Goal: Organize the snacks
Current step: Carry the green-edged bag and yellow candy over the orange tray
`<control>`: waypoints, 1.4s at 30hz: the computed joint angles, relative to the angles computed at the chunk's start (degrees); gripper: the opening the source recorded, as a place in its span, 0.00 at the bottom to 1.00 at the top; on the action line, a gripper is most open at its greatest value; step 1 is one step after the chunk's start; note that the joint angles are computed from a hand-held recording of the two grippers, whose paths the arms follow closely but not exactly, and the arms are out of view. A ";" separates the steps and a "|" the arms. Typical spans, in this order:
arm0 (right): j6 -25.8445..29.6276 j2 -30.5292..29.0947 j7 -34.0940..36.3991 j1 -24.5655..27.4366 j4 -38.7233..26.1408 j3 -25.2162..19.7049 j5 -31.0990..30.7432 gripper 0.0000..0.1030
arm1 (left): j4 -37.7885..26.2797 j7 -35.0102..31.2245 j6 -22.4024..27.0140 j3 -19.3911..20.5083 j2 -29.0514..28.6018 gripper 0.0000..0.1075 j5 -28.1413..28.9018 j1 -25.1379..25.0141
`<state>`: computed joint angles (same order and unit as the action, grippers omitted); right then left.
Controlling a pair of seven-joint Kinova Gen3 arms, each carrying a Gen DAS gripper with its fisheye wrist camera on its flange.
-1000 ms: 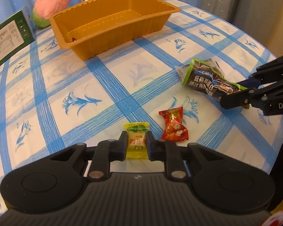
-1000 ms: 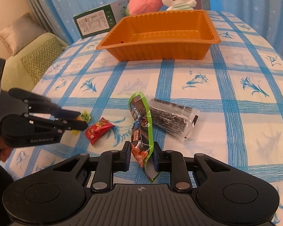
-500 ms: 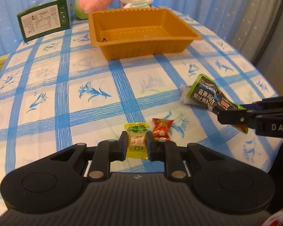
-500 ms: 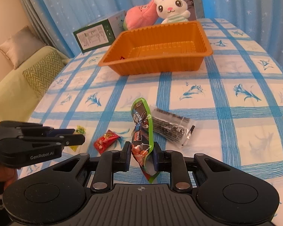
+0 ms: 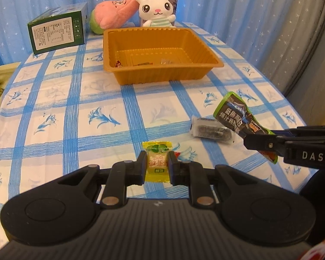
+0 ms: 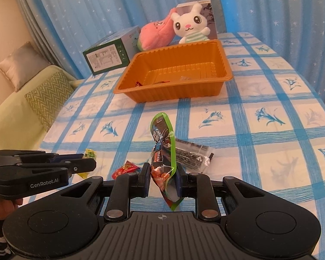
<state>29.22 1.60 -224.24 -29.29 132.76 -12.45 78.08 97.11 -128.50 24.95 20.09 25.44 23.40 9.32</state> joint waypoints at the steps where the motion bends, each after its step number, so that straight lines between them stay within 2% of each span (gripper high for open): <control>1: 0.43 -0.29 0.23 -0.13 0.03 -0.15 -0.49 0.22 | 0.05 0.14 -0.09 -0.02 -0.19 0.16 0.10 0.09; 12: 2.39 -2.27 2.47 -0.07 -0.10 -0.98 -3.07 0.22 | -0.41 1.81 -0.27 -0.31 -1.36 0.16 0.69 1.23; 22: 1.49 -2.45 3.28 1.10 -0.27 -0.59 -2.70 0.22 | -2.95 3.83 0.58 -1.05 -0.60 0.16 -0.45 2.44; 26: 0.65 -2.66 5.59 2.26 -0.91 0.21 -3.11 0.22 | -4.27 4.53 1.01 -1.40 0.03 0.16 -1.36 3.18; 36: -4.28 -2.04 11.27 7.39 -3.12 3.37 -1.84 0.22 | -10.25 6.32 2.77 -1.88 3.45 0.16 -3.19 4.67; 42: -8.99 -0.10 16.99 11.56 -6.02 6.32 -2.47 0.22 | -16.45 8.46 4.36 -3.06 6.69 0.16 -5.08 6.55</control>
<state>20.23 1.50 -207.25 -17.74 126.74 -6.13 75.62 80.66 -120.05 29.32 17.03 32.13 18.32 15.87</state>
